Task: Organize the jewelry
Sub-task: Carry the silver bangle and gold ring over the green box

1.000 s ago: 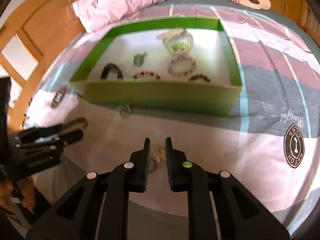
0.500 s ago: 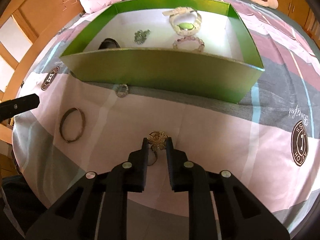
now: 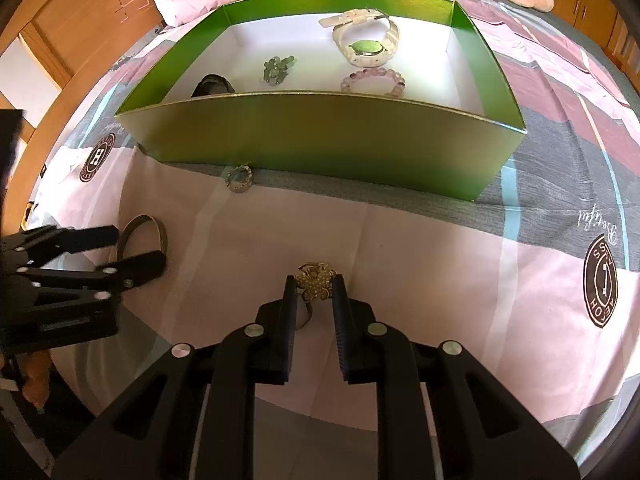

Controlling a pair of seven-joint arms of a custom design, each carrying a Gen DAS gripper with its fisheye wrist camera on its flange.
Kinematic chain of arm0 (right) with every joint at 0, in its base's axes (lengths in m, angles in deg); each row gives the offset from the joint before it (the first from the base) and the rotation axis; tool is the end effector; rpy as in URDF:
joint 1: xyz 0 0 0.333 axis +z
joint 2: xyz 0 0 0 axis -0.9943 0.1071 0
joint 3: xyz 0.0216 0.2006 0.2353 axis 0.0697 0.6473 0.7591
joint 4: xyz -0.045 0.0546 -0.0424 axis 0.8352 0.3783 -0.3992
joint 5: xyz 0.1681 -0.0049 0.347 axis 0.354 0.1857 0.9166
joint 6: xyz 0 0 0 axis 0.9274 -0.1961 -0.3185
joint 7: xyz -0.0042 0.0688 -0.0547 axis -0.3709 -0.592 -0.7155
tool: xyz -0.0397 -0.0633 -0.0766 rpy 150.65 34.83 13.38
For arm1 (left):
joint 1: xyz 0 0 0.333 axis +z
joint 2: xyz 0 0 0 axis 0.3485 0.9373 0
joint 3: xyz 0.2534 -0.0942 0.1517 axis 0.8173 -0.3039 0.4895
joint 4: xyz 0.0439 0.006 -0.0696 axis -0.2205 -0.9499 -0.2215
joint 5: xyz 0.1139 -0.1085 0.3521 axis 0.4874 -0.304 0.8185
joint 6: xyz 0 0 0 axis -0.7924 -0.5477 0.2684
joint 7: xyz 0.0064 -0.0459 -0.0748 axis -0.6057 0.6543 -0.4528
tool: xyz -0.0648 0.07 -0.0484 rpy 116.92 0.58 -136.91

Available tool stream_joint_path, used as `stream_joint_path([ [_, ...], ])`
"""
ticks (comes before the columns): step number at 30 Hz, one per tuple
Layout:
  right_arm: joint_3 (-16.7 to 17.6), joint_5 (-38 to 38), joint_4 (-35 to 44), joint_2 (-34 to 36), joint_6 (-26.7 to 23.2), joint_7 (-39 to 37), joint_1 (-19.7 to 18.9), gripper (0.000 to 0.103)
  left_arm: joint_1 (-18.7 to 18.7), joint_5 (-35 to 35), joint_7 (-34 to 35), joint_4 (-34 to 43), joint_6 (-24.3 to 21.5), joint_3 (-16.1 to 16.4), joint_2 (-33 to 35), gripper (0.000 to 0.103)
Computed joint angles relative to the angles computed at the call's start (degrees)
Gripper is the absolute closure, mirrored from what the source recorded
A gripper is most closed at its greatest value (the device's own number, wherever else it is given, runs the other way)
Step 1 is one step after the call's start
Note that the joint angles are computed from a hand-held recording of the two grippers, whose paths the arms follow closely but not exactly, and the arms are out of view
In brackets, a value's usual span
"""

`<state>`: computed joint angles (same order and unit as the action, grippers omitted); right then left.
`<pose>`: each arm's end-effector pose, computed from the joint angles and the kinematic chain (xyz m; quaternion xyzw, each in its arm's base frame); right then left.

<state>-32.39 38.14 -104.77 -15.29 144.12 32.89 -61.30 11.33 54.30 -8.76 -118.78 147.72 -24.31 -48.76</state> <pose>0.6331 0.3236 0.5440 -0.8079 0.5589 -0.0395 0.1827 0.6111 -0.1931 0.5286 -0.7455 0.6551 -0.1075 0.0587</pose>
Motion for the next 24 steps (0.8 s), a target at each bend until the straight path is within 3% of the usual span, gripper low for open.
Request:
stream_joint_path([
  [1,0.0,0.0,0.1,0.0,-0.1,0.0,0.0,0.085,-0.2,1.0,-0.7,0.3,-0.5,0.2,0.2,0.043],
  [15,0.1,0.7,-2.4,-2.2,2.4,0.2,-0.5,0.085,1.6,-2.1,-0.7,-6.5,9.0,0.2,-6.9,0.043],
  [19,0.2,0.7,-2.4,-2.1,2.2,-0.1,-0.4,0.085,1.1,-0.7,-0.9,-5.5,9.0,-0.2,-6.6,0.043],
  [24,1.4,4.9,-3.7,-4.1,8.7,-2.9,-1.8,0.085,0.7,0.8,1.5,-3.0,12.7,-0.3,-6.1,0.043],
])
